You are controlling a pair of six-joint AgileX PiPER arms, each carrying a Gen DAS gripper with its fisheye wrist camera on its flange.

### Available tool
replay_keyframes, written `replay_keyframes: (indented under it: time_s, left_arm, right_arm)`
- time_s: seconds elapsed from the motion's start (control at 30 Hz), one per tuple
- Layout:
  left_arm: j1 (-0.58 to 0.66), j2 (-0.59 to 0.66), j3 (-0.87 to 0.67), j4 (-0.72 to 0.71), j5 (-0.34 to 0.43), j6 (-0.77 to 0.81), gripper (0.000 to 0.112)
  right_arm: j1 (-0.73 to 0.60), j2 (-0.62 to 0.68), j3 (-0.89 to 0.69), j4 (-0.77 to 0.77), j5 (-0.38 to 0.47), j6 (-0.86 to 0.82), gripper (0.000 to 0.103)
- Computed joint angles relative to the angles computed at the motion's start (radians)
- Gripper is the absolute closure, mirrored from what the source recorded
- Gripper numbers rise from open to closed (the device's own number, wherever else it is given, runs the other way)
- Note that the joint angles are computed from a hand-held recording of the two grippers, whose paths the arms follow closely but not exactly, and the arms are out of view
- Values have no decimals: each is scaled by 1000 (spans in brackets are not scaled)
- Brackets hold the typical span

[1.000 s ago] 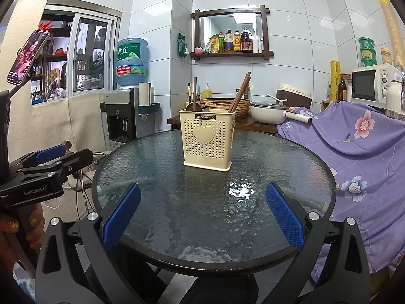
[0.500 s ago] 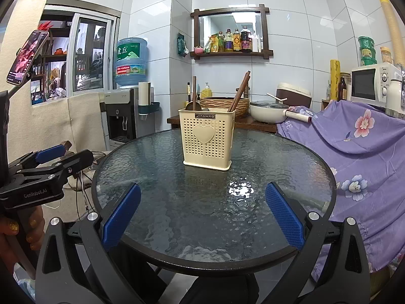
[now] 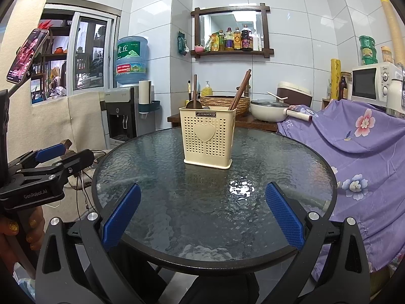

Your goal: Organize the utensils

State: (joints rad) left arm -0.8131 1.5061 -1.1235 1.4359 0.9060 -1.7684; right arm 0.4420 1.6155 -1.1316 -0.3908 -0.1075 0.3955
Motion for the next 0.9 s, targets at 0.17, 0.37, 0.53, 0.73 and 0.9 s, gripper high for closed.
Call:
replay_keyframes:
  time_s: [0.17,0.37,0.53,0.73,0.9]
  left_arm:
    - [3,-3,4,6,-9,-7,16]
    - [4,-2,7,8,-10,-10,16]
    - [7,-6,13,5,-7,-2,16]
    - [9,-9,15,5,-5,5,16]
    - [11,-12,15,2,-9,9,16]
  right_arm:
    - [-7,1,-3,-76,0,74,6]
    - [-7,3,-5,-99,1,97,6]
    - [-6,4,-6,-88,3,87,6]
    - [-5,6,-6,-99,3,100,6]
    - [-4,8,-4,-82,2,84,6]
